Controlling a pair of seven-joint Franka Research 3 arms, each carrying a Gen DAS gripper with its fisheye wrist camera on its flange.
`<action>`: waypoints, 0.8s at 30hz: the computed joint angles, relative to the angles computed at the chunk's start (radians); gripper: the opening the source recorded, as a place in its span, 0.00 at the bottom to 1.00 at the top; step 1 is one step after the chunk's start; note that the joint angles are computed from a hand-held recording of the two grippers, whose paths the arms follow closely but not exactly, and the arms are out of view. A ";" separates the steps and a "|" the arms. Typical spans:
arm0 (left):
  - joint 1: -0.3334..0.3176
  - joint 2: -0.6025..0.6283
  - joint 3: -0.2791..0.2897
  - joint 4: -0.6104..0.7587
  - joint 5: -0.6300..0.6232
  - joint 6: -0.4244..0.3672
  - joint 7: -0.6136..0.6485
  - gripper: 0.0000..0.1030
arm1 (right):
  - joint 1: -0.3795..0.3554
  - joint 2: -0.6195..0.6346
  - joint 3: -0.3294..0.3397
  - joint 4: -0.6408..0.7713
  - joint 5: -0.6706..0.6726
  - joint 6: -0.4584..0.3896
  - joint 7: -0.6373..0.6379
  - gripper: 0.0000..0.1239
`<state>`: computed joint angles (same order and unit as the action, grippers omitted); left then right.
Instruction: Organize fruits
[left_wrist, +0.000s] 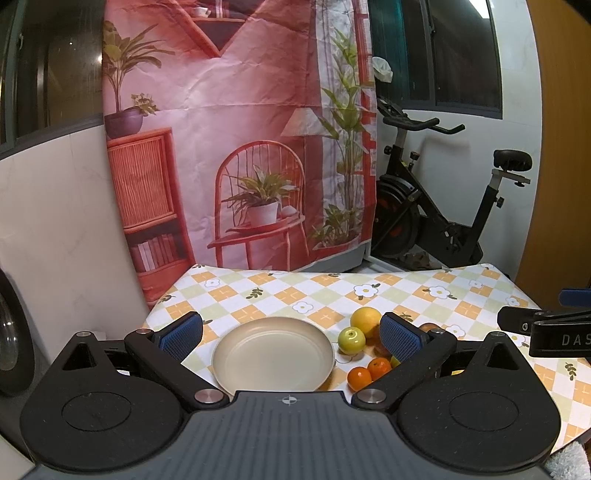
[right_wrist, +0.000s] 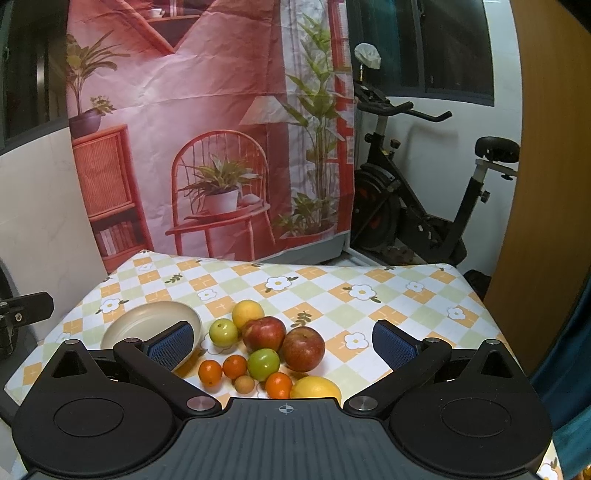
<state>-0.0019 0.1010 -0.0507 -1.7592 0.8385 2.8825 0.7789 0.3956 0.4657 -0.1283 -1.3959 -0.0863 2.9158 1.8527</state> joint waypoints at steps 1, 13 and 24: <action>-0.001 0.000 0.000 0.001 0.002 -0.001 -0.002 1.00 | 0.004 0.001 -0.005 0.000 -0.003 0.001 0.006 0.83; 0.001 -0.002 0.000 -0.002 0.002 0.002 -0.004 1.00 | 0.005 -0.015 -0.007 -0.012 -0.017 0.003 0.010 0.83; 0.003 -0.004 0.000 -0.003 -0.001 0.006 -0.004 1.00 | 0.008 -0.017 -0.010 -0.018 -0.023 0.010 0.016 0.83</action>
<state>0.0008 0.0975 -0.0503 -1.7618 0.8374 2.8883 0.7751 0.4038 0.4490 -0.1386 -1.4143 -0.1094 2.9255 1.8683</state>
